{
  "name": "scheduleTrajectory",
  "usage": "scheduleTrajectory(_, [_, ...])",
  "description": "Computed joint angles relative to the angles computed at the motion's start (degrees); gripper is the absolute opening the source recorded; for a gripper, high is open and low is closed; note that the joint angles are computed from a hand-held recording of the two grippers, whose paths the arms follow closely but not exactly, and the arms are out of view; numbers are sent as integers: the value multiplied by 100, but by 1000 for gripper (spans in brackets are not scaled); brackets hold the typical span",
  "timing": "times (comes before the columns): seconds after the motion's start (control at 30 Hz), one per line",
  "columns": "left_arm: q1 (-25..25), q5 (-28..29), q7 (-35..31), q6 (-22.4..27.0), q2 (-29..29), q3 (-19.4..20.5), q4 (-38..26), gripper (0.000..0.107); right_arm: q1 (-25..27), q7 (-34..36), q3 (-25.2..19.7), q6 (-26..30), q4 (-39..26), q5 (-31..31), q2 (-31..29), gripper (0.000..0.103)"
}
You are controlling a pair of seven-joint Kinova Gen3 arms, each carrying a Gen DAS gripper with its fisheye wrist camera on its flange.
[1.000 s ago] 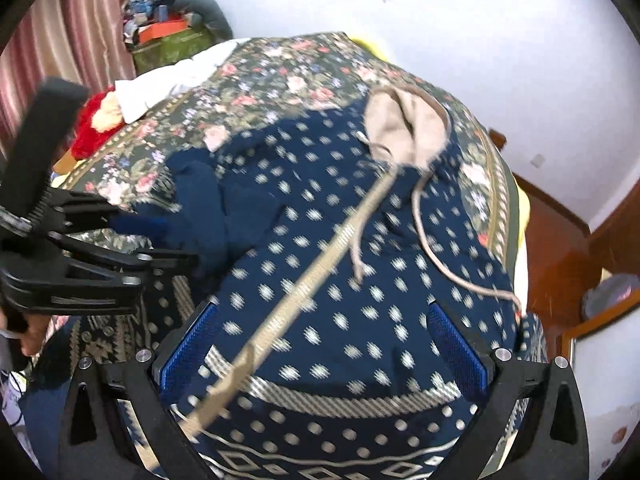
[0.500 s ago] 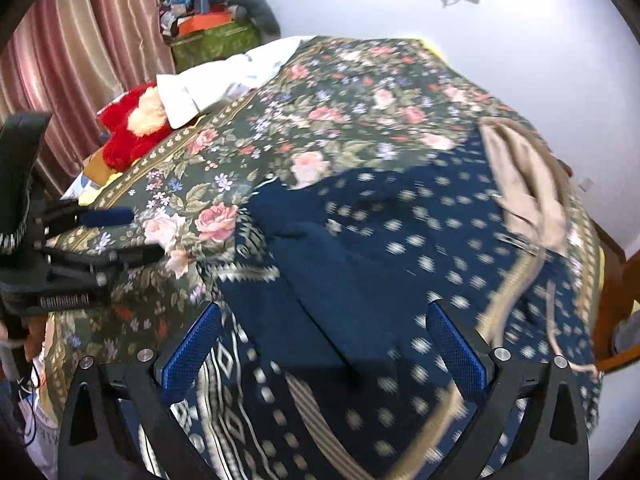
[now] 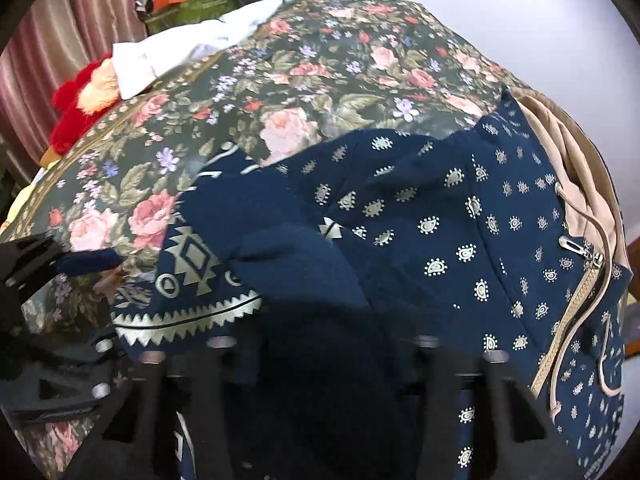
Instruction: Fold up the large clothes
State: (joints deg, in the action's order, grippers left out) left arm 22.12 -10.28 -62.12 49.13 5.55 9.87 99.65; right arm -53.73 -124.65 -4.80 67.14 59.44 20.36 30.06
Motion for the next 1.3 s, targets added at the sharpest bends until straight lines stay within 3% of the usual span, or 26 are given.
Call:
scheduleTrajectory(0.07, [68, -173, 188, 11, 105, -6, -61, 65, 32, -94, 2, -204, 220, 7, -184, 14])
scheduleTrajectory(0.23, [153, -327, 484, 42, 86, -20, -50, 65, 16, -526, 25, -436, 722, 393, -810, 12])
scheduleTrajectory(0.37, [314, -576, 785, 376, 196, 8, -240, 65, 27, -907, -46, -348, 1110, 904, -1375, 12])
scheduleTrajectory(0.6, [429, -650, 1421, 841, 232, -26, -453, 65, 512, -1471, -319, -215, 1922, 1227, -2278, 12])
scheduleTrajectory(0.67, [436, -628, 1519, 912, 216, -14, -485, 65, 770, -1485, -388, -233, 2218, 1061, -2512, 12])
scheduleTrajectory(0.77, [569, -843, 1750, 1122, 299, 32, -591, 65, 931, -1182, -56, -269, 2560, 411, -2700, 12])
scheduleTrajectory(0.9, [737, -1055, 1982, 1334, 471, 25, -692, 70, 1933, -843, -428, -151, 2916, -521, -2645, 13])
scheduleTrajectory(1.0, [839, -1176, 2104, 1471, 562, 0, -758, 74, 2720, -499, -737, -428, 3268, -1220, -2744, 13])
scheduleTrajectory(1.07, [855, -1191, 2076, 1511, 582, -13, -774, 76, 2934, -45, -619, -659, 3483, -1659, -2908, 13])
scheduleTrajectory(1.2, [759, -1093, 1916, 1455, 568, -57, -745, 83, 2963, 298, -446, -466, 3479, -1836, -3048, 13])
scheduleTrajectory(1.3, [775, -1173, 1936, 1502, 615, -80, -780, 83, 3067, 31, -819, -167, 3421, -1285, -3142, 26])
